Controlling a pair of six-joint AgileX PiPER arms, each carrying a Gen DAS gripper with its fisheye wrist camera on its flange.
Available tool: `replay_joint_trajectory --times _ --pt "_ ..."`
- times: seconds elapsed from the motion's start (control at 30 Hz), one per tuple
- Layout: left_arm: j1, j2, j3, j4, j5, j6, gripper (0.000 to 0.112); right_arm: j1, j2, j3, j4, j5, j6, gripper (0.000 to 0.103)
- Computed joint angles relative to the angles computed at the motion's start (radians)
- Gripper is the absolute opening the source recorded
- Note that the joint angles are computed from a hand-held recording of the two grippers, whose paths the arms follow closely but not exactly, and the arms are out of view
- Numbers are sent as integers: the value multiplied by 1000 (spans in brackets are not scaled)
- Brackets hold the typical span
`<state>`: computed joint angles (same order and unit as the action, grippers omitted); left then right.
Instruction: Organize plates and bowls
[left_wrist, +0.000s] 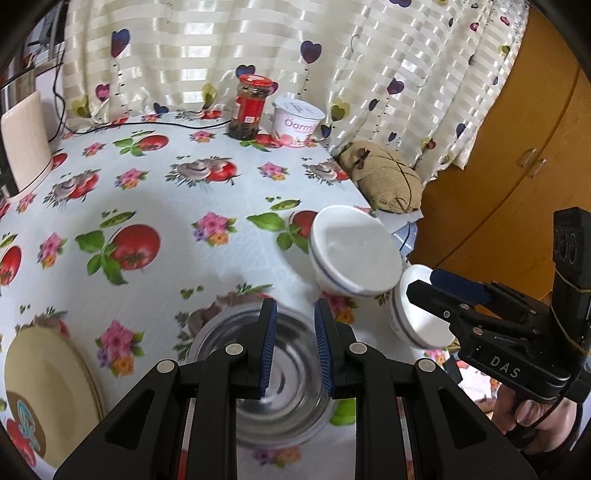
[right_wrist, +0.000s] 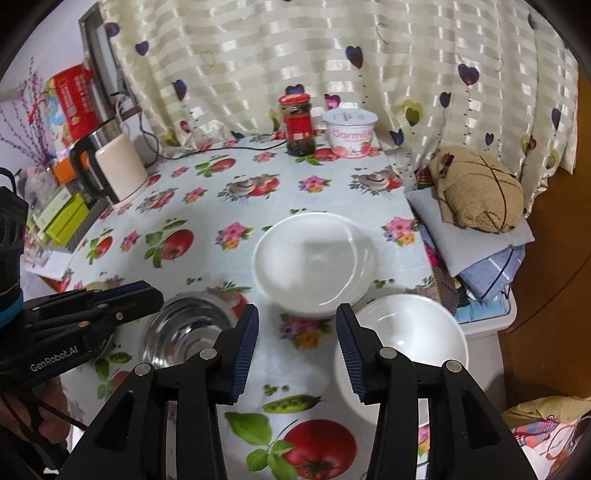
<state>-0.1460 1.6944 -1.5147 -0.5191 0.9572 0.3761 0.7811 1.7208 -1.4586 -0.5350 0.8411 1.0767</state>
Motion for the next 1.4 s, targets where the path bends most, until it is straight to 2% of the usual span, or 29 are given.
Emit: replay_joint_trajectory --times 0.5,0.57,0.7,1.4 --pt "-66 164 -181 19 23 -69 21 -121 16 7 60 -33 -83 37" --pt "-70 186 -204 20 29 -81 21 -139 30 0 78 -39 -99 32" --pt "-79 228 -246 23 35 -100 21 -169 48 -4 101 -53 -114 30" --pt "-109 337 -348 28 70 -138 20 -235 132 -36 200 -99 -204 18"
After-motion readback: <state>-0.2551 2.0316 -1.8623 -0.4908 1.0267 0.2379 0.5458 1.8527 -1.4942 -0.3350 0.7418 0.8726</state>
